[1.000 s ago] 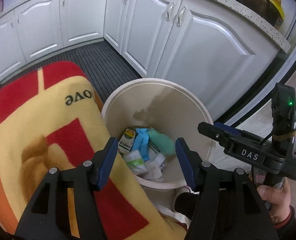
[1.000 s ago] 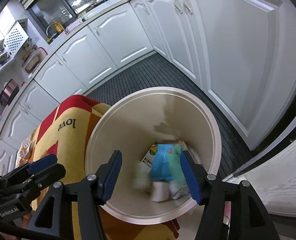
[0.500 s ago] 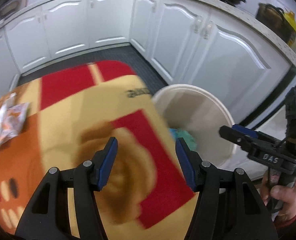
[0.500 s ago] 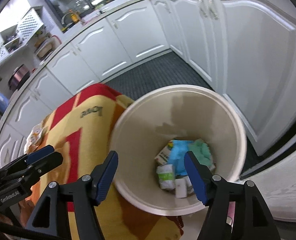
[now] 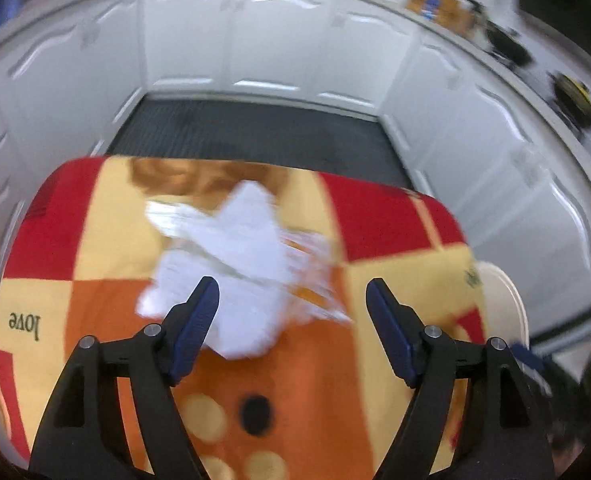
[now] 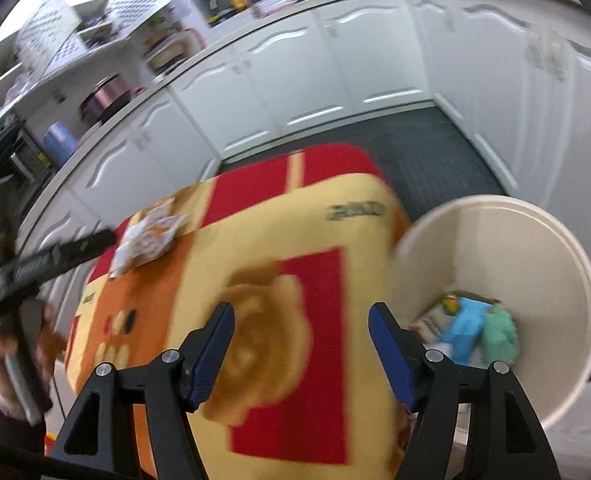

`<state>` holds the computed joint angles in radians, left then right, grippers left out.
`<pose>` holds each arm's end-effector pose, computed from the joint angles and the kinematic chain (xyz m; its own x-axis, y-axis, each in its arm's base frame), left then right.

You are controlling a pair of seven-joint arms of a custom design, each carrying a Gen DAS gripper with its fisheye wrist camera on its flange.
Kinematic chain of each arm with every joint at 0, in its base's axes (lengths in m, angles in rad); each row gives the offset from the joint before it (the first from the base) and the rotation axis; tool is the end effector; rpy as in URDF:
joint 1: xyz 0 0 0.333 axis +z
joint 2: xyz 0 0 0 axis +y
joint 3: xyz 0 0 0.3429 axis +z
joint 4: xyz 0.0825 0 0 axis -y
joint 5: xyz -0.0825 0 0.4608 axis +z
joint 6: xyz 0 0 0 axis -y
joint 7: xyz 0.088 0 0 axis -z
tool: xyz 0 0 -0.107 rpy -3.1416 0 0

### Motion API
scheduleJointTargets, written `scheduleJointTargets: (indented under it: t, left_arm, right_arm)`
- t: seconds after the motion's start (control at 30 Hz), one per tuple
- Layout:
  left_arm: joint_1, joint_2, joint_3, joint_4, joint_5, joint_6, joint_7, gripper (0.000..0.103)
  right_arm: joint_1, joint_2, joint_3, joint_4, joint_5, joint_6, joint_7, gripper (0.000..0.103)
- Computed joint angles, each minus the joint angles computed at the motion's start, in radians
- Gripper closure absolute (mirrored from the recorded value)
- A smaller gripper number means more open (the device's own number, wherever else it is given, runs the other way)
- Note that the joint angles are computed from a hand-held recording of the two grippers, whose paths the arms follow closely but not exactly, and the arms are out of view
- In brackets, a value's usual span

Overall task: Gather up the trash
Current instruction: 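Move both tools back to the blanket toward the tissue and snack bag, then grasp the white tissue with the left tool while the right tool grasps the orange snack bag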

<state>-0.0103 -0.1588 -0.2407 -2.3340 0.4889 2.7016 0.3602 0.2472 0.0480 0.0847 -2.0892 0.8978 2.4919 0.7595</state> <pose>0.5587 -0.1620 0.4358 0.4634 -0.8578 0.2225 -0.6805 -0.5053 -0.5307 0.6166 0.2076 0.4225 0.5459 -0.7418 -0.3895 -0.7864 -0.2933 -0.5436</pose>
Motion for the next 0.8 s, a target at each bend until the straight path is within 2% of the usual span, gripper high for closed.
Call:
scheduleJointTargets:
  t: [0.1, 0.23, 0.27, 0.3, 0.33, 0.4, 0.47, 0.57, 0.67, 0.8]
  left_arm:
    - [0.012, 0.045, 0.033, 0.013, -0.051, 0.001, 0.019, 0.028]
    - [0.006, 0.089, 0.07, 0.008, -0.139, 0.048, 0.094, 0.029]
    - [0.007, 0.089, 0.074, -0.005, -0.137, 0.075, 0.095, 0.038]
    - [0.012, 0.079, 0.075, -0.019, -0.118, 0.091, 0.078, 0.064]
    - [0.012, 0.068, 0.076, -0.028, -0.128, 0.087, 0.091, 0.075]
    - [0.02, 0.033, 0.075, -0.061, -0.136, 0.103, 0.103, 0.082]
    - [0.039, -0.025, 0.066, -0.111, -0.134, 0.125, 0.112, 0.086]
    - [0.085, -0.129, 0.031, -0.185, -0.123, 0.122, 0.115, 0.087]
    - [0.1, -0.214, 0.014, -0.244, -0.167, 0.101, 0.162, 0.087]
    - [0.122, -0.305, -0.018, -0.31, -0.221, 0.08, 0.205, 0.087]
  right_arm:
    - [0.019, 0.011, 0.019, 0.016, -0.008, -0.013, -0.011, 0.036]
    - [0.04, 0.029, 0.037, 0.038, -0.026, -0.018, -0.019, 0.035]
    - [0.044, 0.035, 0.041, 0.045, -0.028, -0.019, -0.021, 0.035]
    - [0.047, 0.042, 0.045, 0.052, -0.03, -0.023, -0.022, 0.035]
    - [0.05, 0.048, 0.049, 0.06, -0.033, -0.024, -0.02, 0.035]
    - [0.058, 0.073, 0.062, 0.091, -0.036, -0.034, -0.028, 0.035]
    - [0.064, 0.096, 0.076, 0.121, -0.042, -0.044, -0.042, 0.035]
    - [0.084, 0.152, 0.101, 0.192, -0.105, -0.056, -0.063, 0.024]
    - [0.091, 0.219, 0.133, 0.283, -0.152, -0.099, -0.11, 0.024]
    - [0.115, 0.317, 0.158, 0.412, -0.277, -0.123, -0.117, 0.021]
